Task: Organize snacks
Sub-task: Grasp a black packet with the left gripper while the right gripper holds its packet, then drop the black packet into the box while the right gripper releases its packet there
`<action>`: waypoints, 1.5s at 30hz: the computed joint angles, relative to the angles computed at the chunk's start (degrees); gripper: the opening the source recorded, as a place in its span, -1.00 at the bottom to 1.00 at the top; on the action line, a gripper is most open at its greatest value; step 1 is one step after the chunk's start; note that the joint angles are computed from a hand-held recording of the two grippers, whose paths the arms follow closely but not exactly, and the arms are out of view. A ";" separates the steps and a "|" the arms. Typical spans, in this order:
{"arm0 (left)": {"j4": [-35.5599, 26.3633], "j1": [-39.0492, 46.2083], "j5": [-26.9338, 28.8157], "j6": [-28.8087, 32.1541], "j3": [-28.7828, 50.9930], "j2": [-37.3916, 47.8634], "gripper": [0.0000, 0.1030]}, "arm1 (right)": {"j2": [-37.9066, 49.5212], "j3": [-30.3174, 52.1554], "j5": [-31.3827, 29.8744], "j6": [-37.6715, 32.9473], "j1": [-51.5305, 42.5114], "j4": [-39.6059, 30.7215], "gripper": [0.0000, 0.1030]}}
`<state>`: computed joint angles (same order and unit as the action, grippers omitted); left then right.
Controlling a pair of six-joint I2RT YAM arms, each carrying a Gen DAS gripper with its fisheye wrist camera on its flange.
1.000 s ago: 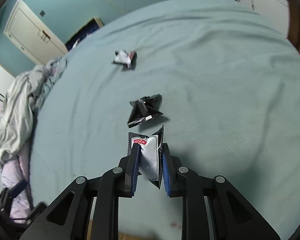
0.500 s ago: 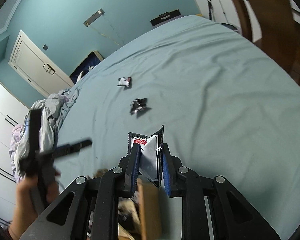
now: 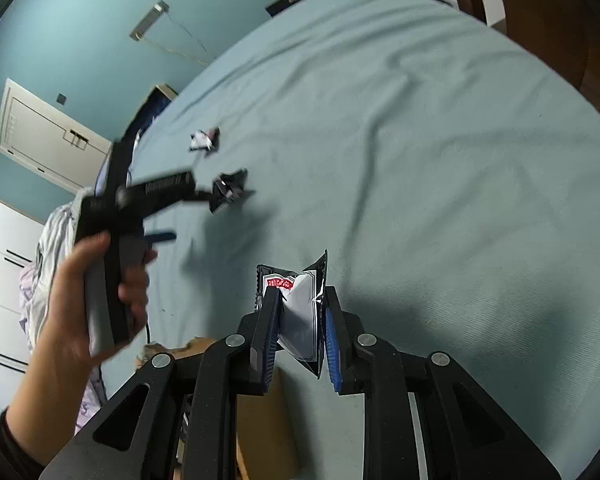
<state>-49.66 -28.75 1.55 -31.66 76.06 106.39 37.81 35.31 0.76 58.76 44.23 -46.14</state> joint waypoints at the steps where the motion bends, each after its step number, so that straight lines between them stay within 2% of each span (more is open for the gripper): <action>1: -0.04 -0.41 -0.15 -0.17 1.56 1.55 0.96 | 0.46 -0.03 -1.08 -0.48 -0.72 0.59 -0.63; 6: -1.33 -2.39 -0.61 -0.32 7.96 9.38 0.96 | 3.37 0.96 -0.72 -2.16 -0.72 2.21 -0.63; 10: -1.00 -4.71 -4.37 0.87 7.54 9.97 0.90 | 3.57 0.12 -3.00 -2.44 -3.14 2.98 -0.63; 13: 0.77 -6.03 -5.37 2.44 3.70 6.10 0.32 | 4.34 0.47 -2.12 -1.06 -2.15 3.13 -0.63; 14: 1.23 -6.39 -5.33 2.48 2.10 4.39 -0.12 | 4.70 0.65 -1.97 -0.82 -1.86 3.19 -0.63; 15: 1.05 -6.57 -4.56 2.80 0.78 2.85 -0.31 | 4.65 0.83 -0.90 0.53 -0.22 2.92 -0.63; 16: 0.56 -6.74 -4.03 3.03 -0.36 1.50 -0.37 | 5.04 0.92 -0.84 0.86 0.13 3.25 -0.63; 18: 0.09 -7.22 -4.01 3.29 -3.44 -2.13 -0.38 | 5.33 0.90 -0.83 0.87 0.47 3.89 -0.63; 21: -1.44 -8.49 -7.47 3.48 -8.12 -9.66 -0.39 | 5.63 1.54 1.81 1.48 2.43 3.29 -0.63; 26: -8.36 -8.07 -8.63 3.03 -13.35 -24.62 -0.39 | 5.41 1.86 6.21 4.85 5.78 1.62 -0.63; 31: -17.30 -7.81 -10.55 3.63 -12.90 -35.45 -0.39 | 5.60 2.78 10.83 9.71 10.37 -1.14 -0.63; 38: -23.60 -10.29 -13.21 5.43 -16.52 -49.97 -0.39 | 4.76 5.13 20.28 19.86 20.27 -8.13 -0.63; 41: -26.10 -15.86 -13.67 1.52 -18.71 -55.71 -0.39 | 5.44 5.81 23.01 24.46 25.69 -11.22 -0.63; 45: -28.93 -28.95 -17.17 -8.60 -22.33 -62.83 -0.39 | 5.43 7.80 24.62 28.90 32.09 -12.88 -0.63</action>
<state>-78.58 -57.71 -15.61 -40.26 53.73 43.57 43.24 43.10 25.38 87.66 76.32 -59.01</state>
